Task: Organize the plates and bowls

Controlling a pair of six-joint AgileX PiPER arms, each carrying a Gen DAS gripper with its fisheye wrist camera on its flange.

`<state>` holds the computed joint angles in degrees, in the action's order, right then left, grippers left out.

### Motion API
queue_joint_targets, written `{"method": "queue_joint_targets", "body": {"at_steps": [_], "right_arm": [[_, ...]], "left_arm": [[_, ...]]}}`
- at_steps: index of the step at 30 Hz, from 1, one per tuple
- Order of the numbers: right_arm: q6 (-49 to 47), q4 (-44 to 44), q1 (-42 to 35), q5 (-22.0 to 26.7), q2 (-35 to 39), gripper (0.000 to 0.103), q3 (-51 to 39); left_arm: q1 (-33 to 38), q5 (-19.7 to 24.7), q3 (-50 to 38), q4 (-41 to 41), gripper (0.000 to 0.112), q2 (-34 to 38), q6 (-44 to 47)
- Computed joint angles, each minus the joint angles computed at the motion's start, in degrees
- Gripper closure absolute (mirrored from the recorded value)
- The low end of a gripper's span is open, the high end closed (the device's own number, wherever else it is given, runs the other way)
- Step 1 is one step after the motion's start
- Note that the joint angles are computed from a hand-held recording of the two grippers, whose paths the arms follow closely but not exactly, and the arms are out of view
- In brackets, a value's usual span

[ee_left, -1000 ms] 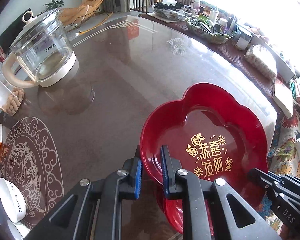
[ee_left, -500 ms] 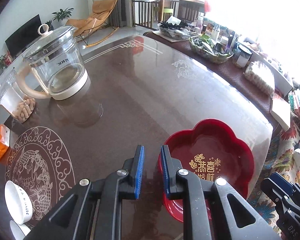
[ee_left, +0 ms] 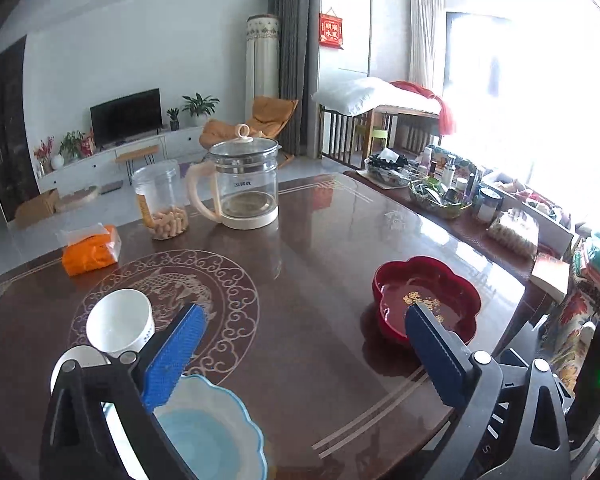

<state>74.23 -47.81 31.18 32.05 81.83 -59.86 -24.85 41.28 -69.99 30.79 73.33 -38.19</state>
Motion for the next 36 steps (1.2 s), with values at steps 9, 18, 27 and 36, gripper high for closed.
{"method": "queue_joint_targets", "body": {"at_steps": [9,18,27,36], "right_arm": [[17.84,-21.76,19.46,13.00,0.21,0.029,4.10],[23.90,-30.89,26.53,20.00,0.10,0.029,6.93],[19.50,-27.06,25.56,19.79,-0.18,0.029,6.26],[19.41,-25.38,25.42,21.59,-2.41,0.029,6.34]], "left_arm": [[5.53,6.50,20.58,12.45,0.009,-21.96,-4.12],[17.30,5.90,24.59,9.32,0.009,-24.53,0.26],[15.81,8.21,23.70,3.67,0.009,-21.46,2.57],[16.43,8.31,22.29,-1.95,0.009,-21.07,6.85]]}}
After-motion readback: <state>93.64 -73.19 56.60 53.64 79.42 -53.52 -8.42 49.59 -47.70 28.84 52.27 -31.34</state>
